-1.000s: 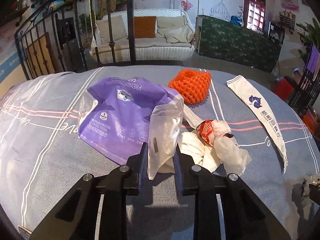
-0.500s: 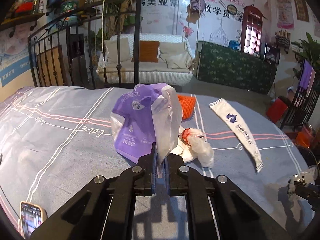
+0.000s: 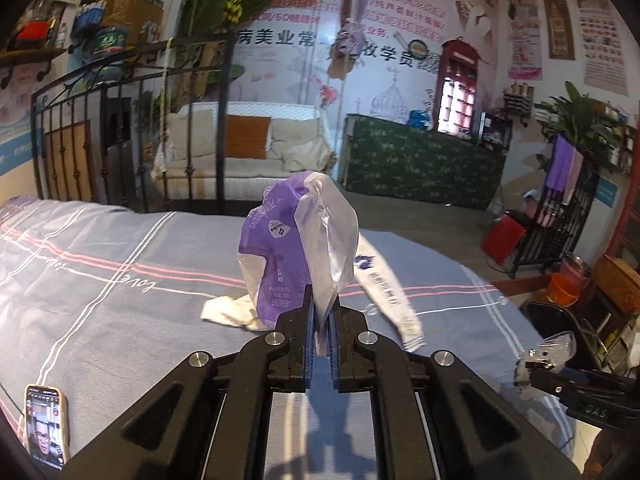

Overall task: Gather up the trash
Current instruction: 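Carry the purple bag and clear plastic over the bin and open both tools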

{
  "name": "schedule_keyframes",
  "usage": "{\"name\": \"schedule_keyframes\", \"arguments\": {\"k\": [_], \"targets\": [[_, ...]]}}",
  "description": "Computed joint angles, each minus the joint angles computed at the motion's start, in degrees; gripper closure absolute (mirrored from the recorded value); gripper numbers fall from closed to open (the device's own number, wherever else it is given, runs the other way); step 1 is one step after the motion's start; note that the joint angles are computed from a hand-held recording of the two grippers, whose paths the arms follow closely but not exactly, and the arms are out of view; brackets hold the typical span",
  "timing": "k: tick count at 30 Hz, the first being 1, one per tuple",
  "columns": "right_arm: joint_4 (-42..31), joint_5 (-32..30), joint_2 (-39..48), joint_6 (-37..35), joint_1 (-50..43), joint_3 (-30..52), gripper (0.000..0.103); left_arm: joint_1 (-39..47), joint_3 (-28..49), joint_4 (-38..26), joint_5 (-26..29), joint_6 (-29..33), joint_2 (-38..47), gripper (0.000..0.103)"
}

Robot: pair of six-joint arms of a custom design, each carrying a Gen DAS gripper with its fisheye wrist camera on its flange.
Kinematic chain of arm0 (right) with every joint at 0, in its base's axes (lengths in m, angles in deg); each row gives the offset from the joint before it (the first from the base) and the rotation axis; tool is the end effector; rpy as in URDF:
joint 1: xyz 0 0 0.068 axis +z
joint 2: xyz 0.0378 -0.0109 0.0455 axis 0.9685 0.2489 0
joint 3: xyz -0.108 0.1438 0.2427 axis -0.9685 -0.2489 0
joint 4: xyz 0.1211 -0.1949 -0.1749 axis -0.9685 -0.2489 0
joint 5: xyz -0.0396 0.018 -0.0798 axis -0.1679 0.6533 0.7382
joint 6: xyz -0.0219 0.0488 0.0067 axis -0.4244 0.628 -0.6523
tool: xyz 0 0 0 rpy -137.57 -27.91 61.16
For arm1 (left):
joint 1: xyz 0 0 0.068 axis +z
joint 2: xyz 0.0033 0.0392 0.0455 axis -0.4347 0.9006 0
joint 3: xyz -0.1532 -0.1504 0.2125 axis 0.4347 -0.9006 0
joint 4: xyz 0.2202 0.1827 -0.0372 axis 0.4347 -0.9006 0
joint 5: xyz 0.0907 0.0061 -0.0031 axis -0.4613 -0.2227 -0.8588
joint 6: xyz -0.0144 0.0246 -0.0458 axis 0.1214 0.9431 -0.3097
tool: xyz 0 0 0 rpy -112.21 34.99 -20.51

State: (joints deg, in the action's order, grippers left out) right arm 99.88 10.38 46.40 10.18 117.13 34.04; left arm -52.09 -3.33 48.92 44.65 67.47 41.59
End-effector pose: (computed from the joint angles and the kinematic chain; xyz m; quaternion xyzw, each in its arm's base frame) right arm 0.2538 0.2047 0.1021 0.1334 0.9107 0.0927 0.3799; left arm 0.2504 -0.1183 0.1357 0.0775 0.8469 -0.1092 0.5146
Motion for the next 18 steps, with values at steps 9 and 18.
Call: {"name": "schedule_keyframes", "arguments": {"k": [9,18], "targets": [[-0.1,3.4,-7.5,2.0,-3.2,-9.4,0.061,-11.2,3.4,1.3,-0.2,-0.5,4.0,0.096],[1.9,5.2,-13.6,1.0,-13.3,-18.8,0.061,-21.1,9.2,2.5,-0.4,1.8,10.1,0.096]]}}
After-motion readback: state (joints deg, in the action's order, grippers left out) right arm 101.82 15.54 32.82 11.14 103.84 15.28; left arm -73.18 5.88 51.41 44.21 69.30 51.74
